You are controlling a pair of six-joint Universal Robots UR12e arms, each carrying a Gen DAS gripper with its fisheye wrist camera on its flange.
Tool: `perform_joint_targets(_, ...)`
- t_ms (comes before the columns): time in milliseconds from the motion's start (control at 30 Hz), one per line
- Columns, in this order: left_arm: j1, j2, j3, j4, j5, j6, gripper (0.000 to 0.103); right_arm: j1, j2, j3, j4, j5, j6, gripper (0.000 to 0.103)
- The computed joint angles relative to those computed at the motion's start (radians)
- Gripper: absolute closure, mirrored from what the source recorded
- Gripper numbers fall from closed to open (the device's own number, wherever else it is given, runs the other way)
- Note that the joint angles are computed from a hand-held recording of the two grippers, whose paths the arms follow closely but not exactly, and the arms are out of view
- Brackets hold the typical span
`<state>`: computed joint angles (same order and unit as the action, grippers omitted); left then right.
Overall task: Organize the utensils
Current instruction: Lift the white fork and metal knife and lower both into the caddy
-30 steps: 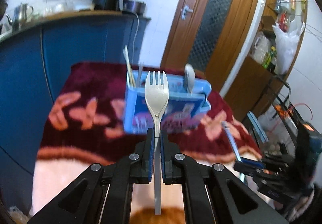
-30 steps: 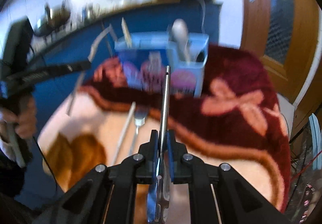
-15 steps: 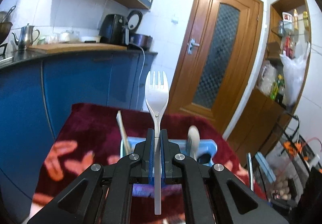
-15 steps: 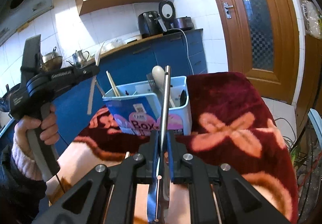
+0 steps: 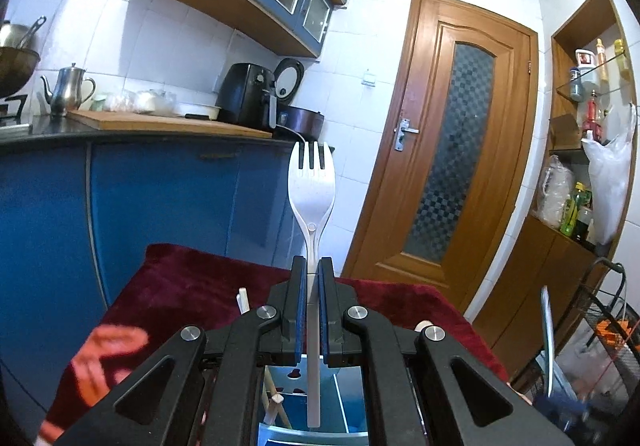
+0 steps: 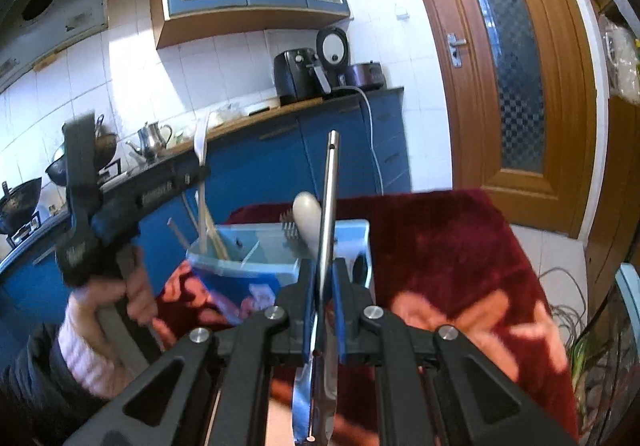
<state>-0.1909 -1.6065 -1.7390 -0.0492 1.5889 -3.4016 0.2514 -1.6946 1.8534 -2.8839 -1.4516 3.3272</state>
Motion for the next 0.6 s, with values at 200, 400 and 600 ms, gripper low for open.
perform_joint_targets(200, -0.007, -0.012, -0.013, 0.016, 0.015, 0.027, 0.098, 0.009, 0.068, -0.056, -0.114, -0.056, 0.005, 0.093)
perform_joint_targets(400, -0.007, -0.017, -0.019, 0.01, 0.01, 0.044, 0.098, 0.022, 0.146, -0.102, -0.236, -0.087, -0.025, 0.093)
perform_joint_targets(600, -0.002, -0.017, -0.024, -0.004, 0.004, 0.024, 0.098, 0.034, 0.195, -0.121, -0.278, -0.134, -0.067, 0.093)
